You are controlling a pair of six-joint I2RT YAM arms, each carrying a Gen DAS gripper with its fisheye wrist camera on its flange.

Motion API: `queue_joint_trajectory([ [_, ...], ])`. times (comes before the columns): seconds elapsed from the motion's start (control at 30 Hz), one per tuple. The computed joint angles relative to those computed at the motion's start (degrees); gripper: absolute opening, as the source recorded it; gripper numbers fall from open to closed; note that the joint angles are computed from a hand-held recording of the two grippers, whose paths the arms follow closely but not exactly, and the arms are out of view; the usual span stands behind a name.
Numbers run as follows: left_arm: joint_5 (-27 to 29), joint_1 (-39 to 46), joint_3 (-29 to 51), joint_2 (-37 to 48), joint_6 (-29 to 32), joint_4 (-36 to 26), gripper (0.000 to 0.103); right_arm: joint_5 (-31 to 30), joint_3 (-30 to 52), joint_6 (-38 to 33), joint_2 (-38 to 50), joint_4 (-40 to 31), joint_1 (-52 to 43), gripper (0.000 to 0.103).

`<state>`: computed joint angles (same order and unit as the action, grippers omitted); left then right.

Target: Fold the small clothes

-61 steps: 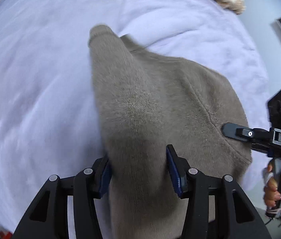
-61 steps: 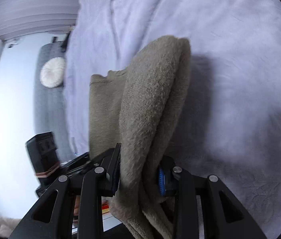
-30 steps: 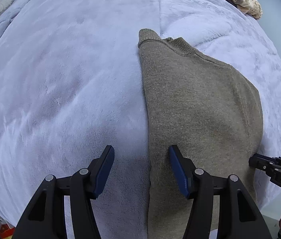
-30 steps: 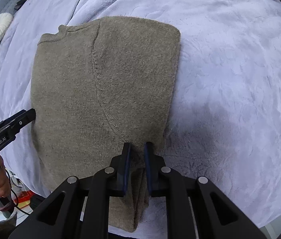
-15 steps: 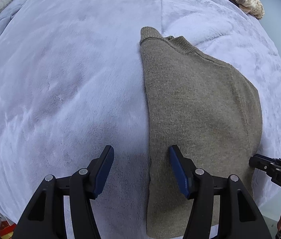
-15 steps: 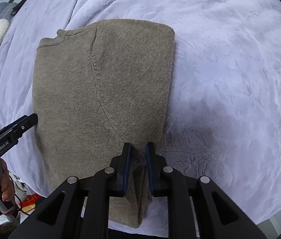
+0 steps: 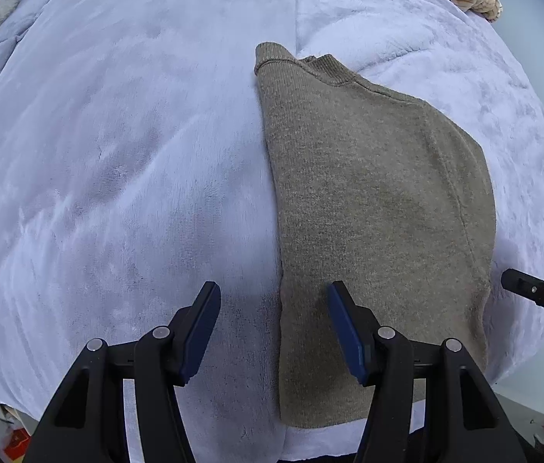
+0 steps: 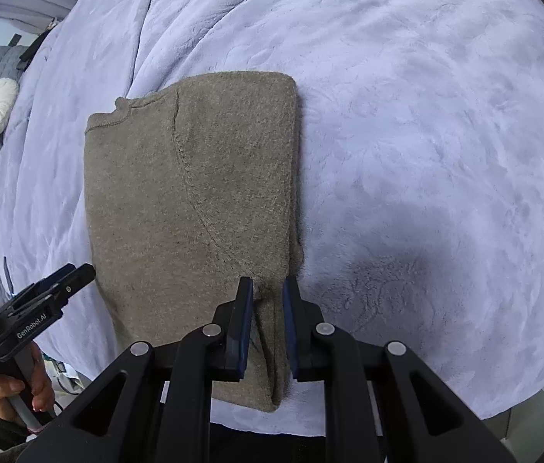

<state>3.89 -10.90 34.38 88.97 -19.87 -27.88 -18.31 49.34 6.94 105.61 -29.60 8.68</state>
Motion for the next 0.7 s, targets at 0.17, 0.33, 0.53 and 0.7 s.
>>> queue_joint_trajectory([
  [0.17, -0.7, -0.03, 0.73, 0.38, -0.06, -1.09, 0.06, -0.98, 1.87, 5.01, 1.66, 4.3, -0.36, 0.068],
  [0.33, -1.39, -0.59, 1.41, 0.17, -0.51, -2.27, 0.06, -3.46, 8.39, 6.29, 9.43, 5.25, -1.87, 0.024],
  [0.53, -1.56, -1.37, 1.73, 0.19, -1.42, -2.88, 0.06, 0.94, 11.89, 5.5, 14.04, 3.46, -2.23, 0.028],
  [0.7, -1.09, -1.29, 1.18, -0.13, -1.78, -2.5, 0.06, 6.38, 9.41, 4.32, 6.88, -1.52, -1.96, 0.033],
])
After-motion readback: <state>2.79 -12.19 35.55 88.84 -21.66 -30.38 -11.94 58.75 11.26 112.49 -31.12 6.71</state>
